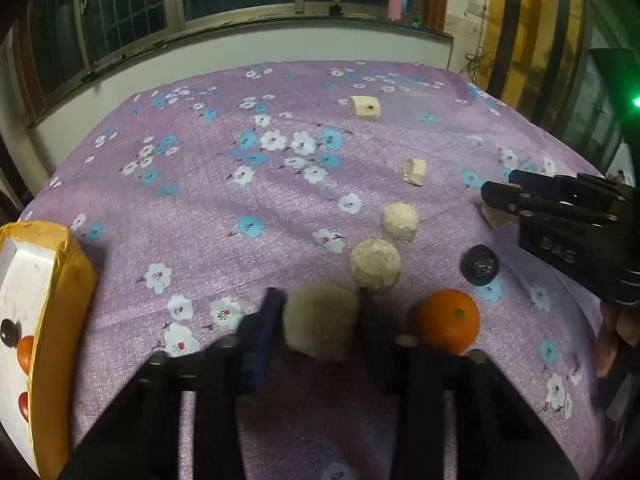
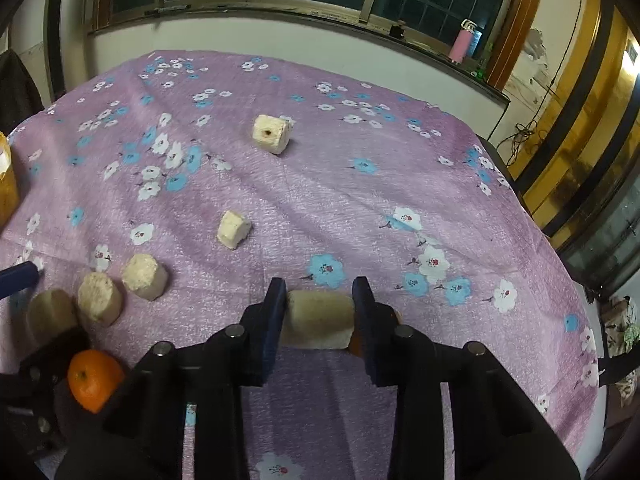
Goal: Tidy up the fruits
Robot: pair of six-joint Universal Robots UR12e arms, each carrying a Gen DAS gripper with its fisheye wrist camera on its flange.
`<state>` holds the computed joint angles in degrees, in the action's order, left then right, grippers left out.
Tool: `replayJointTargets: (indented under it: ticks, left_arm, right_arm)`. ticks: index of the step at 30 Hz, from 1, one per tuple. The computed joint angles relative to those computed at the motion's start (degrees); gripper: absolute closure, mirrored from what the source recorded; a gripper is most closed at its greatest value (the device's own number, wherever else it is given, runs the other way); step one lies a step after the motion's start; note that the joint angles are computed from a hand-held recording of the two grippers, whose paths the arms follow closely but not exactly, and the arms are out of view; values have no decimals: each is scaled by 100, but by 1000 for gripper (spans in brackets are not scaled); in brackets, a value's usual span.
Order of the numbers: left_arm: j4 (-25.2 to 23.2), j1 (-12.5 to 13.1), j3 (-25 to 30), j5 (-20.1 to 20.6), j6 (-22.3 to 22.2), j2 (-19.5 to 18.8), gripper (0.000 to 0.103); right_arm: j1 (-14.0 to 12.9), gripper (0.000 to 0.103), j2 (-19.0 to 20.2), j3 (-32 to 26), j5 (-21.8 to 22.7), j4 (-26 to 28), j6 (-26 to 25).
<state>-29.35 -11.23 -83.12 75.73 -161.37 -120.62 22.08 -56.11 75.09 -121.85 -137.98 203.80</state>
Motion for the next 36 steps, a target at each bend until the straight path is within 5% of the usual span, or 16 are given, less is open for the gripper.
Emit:
replayJointTargets:
  ticks: [8,16,36]
  left_arm:
    - [-34,43,-121,-68,94,105,69]
    - [241,158,-525,-232,157,423,69]
    - [828,554,-1316,-126,-2,1023,69]
  right_arm:
    - [50,68,-434,703,320,-853,572]
    - [363,68,-841,1368,-277,-1658,778]
    - [827,68,-660,1077,-339,-1420,1342]
